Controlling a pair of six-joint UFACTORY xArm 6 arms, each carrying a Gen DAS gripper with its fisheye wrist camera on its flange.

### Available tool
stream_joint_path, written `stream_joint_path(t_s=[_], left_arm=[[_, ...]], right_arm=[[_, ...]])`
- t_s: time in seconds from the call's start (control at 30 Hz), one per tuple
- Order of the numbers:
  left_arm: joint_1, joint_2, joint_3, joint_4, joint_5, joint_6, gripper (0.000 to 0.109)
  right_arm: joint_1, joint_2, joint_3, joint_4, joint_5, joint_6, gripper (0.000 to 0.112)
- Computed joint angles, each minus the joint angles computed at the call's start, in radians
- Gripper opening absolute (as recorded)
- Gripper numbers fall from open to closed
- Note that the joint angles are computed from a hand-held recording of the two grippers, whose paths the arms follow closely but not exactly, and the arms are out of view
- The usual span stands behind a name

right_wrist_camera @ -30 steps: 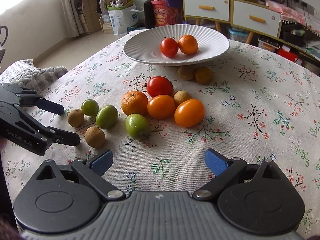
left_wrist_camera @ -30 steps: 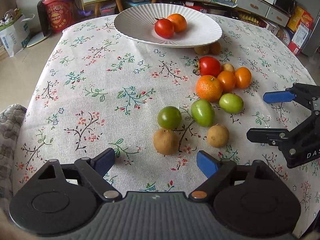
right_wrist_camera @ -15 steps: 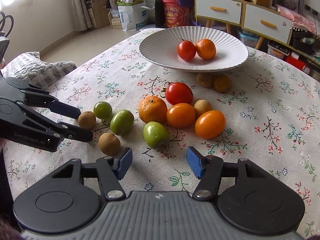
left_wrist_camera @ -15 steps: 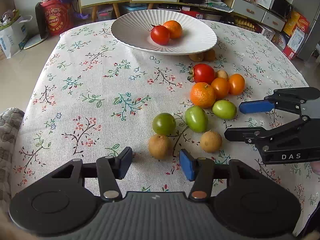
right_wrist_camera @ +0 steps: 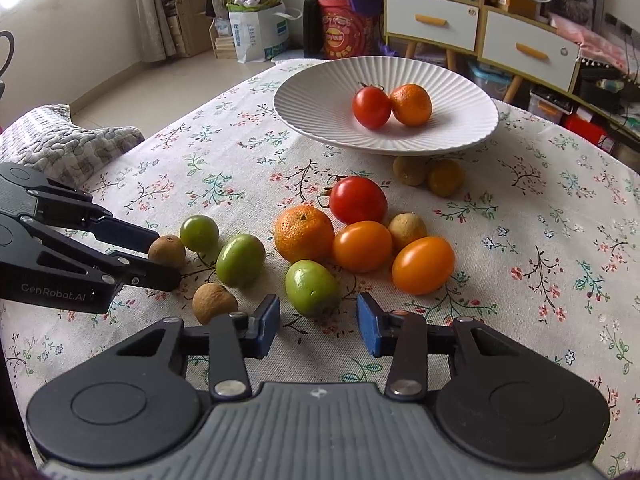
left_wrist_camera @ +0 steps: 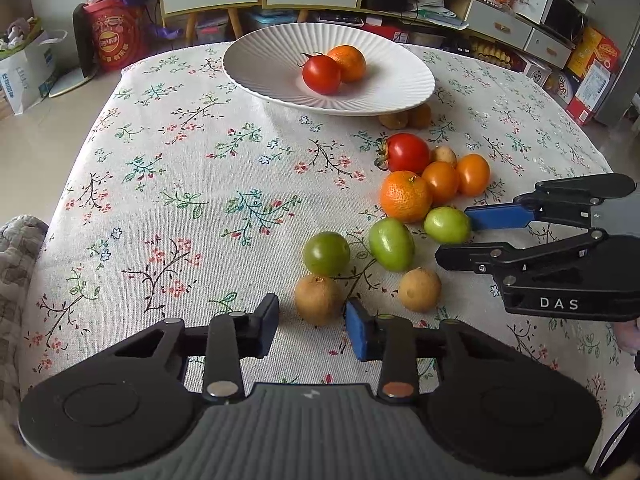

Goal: Organize fruits
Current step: 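Grasp the brown kiwi with the left gripper while the right gripper grasps the green lime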

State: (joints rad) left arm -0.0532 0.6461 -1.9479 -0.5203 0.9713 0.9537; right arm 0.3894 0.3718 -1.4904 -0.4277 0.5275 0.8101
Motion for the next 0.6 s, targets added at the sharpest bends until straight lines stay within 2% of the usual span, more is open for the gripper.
stream_joint_path(t_s=[0.47, 0.6], left_arm=[[-0.005, -0.002, 0.013, -0.012, -0.023, 0.013, 0.024], [-0.005, -0.002, 0.014, -0.020, -0.025, 0.021, 0.020]], right_arm=[[-0.001, 0.016, -0.020, -0.011, 0.004, 0.009, 0.033], [-0.002, 0.023, -0.028, -0.006, 0.000, -0.001, 0.027]])
